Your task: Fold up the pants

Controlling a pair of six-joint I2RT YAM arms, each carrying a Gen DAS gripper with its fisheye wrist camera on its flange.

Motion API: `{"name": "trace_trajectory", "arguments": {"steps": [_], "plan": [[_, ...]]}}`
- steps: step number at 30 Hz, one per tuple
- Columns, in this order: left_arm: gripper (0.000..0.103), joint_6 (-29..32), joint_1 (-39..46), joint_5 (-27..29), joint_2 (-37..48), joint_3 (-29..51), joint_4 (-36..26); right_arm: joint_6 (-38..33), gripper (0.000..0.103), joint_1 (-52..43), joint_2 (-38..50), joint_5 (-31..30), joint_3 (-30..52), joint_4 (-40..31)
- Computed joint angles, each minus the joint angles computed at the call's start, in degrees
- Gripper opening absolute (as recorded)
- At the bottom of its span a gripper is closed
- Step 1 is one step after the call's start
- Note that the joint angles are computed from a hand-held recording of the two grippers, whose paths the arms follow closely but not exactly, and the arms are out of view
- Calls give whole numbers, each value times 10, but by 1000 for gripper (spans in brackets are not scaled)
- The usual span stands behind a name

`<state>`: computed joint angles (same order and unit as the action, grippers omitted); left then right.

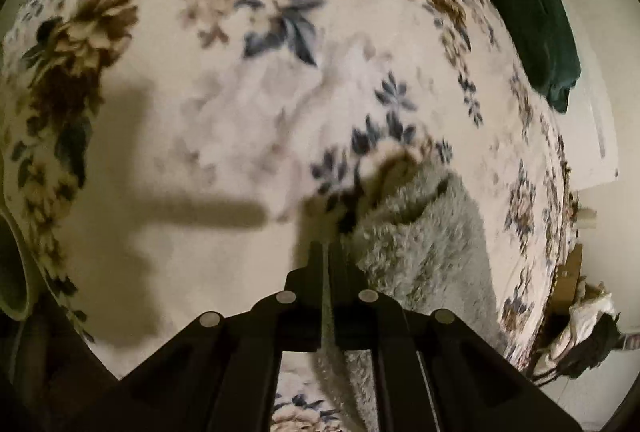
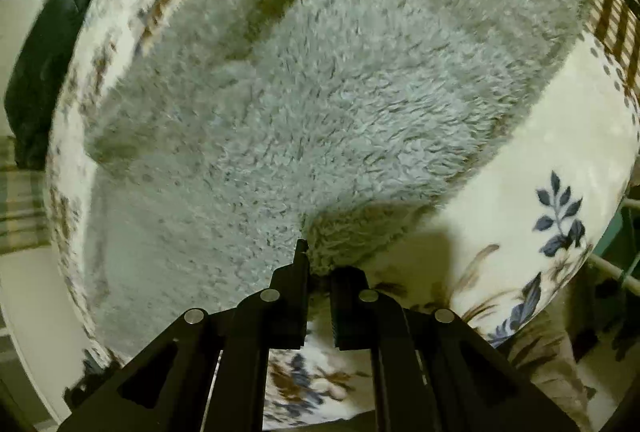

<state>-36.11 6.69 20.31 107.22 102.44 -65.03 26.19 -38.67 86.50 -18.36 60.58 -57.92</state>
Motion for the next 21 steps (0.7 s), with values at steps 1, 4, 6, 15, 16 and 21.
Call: {"name": "trace_trajectory", "arguments": {"steps": [1,4,6,15,16,21], "plan": [[3,0,-7,5,2,2,2,-6,14,5,22,6,8,-4],[22,-2,-24,11,12,15,6,-20,40,7,59,22,40,-33],[48,-8,-32,4,23,28,7,-37,56,11,64,6,83,-63],[24,-25,-48,8,76,26,46,-51,63,78,157,-43,315,-138],[20,-19,-48,7,71,19,51,-42,63,84,168,-47,330,-138],[15,17,-31,-19,19,-29,59,-24,63,92,183,-44,342,-131]]}}
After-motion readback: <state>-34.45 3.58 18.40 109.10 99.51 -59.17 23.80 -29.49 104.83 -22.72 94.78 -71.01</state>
